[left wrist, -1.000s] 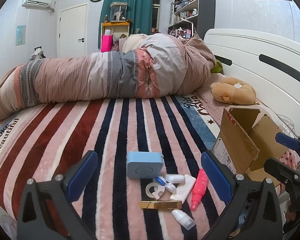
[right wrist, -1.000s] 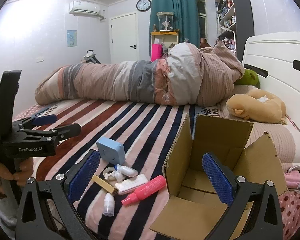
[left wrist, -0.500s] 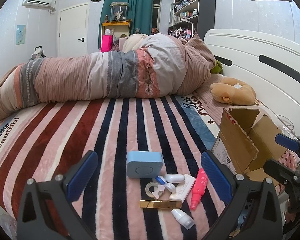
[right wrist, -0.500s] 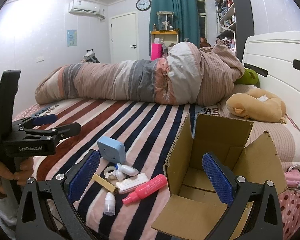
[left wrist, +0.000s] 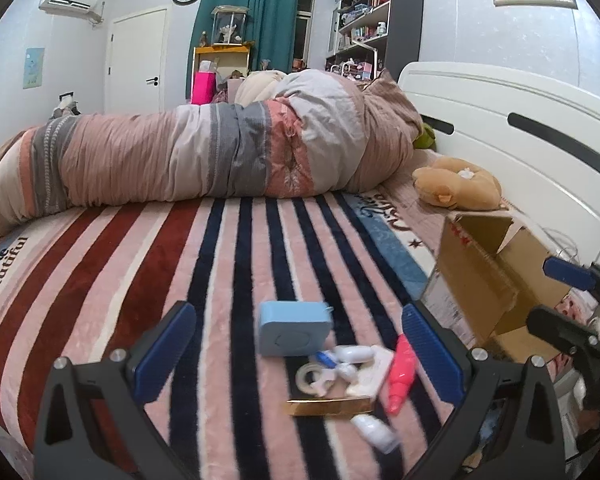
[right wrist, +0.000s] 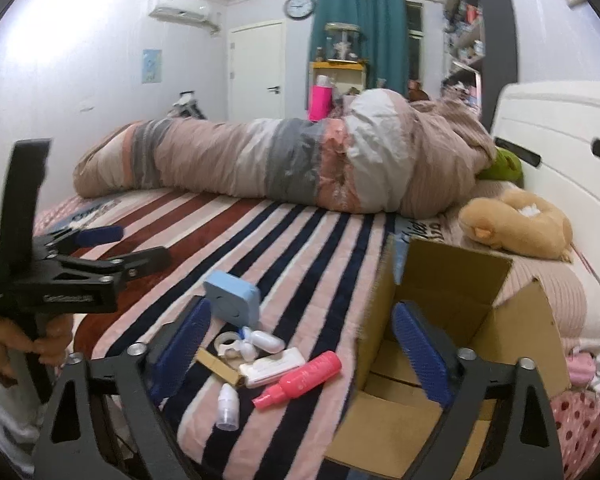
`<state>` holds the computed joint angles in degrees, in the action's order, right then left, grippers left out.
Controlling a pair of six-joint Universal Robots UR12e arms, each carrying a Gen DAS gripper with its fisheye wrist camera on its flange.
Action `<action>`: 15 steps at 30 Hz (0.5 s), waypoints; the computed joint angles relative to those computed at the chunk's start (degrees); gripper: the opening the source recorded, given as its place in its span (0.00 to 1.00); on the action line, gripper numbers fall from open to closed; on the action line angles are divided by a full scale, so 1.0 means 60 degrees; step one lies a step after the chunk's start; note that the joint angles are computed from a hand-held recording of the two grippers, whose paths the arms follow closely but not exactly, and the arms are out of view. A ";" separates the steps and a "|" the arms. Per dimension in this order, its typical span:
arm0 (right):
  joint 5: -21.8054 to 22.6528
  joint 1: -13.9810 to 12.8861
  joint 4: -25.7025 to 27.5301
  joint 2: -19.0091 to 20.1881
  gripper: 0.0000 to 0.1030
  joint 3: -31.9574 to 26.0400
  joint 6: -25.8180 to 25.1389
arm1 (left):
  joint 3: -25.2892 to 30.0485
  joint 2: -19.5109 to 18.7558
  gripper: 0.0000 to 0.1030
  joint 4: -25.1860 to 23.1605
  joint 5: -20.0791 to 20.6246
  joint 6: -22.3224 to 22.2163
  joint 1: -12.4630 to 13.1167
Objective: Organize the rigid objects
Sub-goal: 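Grasp the gold bar with the left tool while the right tool grasps the clear bottle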
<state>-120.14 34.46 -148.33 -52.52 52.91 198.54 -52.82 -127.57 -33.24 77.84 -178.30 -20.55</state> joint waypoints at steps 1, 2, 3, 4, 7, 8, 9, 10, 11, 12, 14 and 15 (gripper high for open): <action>0.0130 0.0012 -0.0121 0.0075 0.73 -0.0079 -0.0166 | -0.0020 -0.0013 1.00 -0.0019 0.0121 0.0072 0.0017; 0.0272 0.0022 -0.0032 0.0150 0.71 -0.0205 -0.0277 | -0.0051 -0.0027 1.00 -0.0026 0.0174 0.0155 0.0050; 0.0501 0.0016 0.0058 0.0221 0.65 -0.0323 -0.0358 | -0.0093 -0.0039 1.00 -0.0037 0.0129 0.0234 0.0089; 0.0828 -0.0004 0.0170 0.0282 0.58 -0.0418 -0.0425 | -0.0109 -0.0064 1.00 -0.0116 0.0071 0.0358 0.0134; 0.1772 -0.0063 0.0767 0.0525 0.45 -0.0812 -0.0629 | -0.0253 -0.0119 0.99 -0.0156 -0.0033 0.0792 0.0253; 0.2044 -0.0075 0.1018 0.0607 0.44 -0.0939 -0.0667 | -0.0270 -0.0148 0.99 -0.0249 -0.0073 0.0938 0.0278; 0.2334 -0.0083 0.1352 0.0702 0.43 -0.1071 -0.0664 | -0.0274 -0.0197 0.99 -0.0359 -0.0143 0.1131 0.0311; 0.2566 -0.0100 0.1639 0.0774 0.42 -0.1158 -0.0638 | -0.0275 -0.0249 0.99 -0.0479 -0.0208 0.1321 0.0338; 0.2781 -0.0118 0.1980 0.0854 0.42 -0.1249 -0.0587 | -0.0280 -0.0288 0.99 -0.0566 -0.0256 0.1470 0.0353; 0.2916 -0.0133 0.2326 0.0942 0.42 -0.1352 -0.0513 | -0.0306 -0.0329 0.99 -0.0636 -0.0326 0.1647 0.0369; 0.3109 -0.0163 0.2929 0.1087 0.42 -0.1483 -0.0327 | -0.0335 -0.0428 0.99 -0.0865 -0.0660 0.2220 0.0393; 0.3221 -0.0190 0.3146 0.1142 0.42 -0.1503 -0.0184 | -0.0338 -0.0461 0.99 -0.1007 -0.0825 0.2527 0.0397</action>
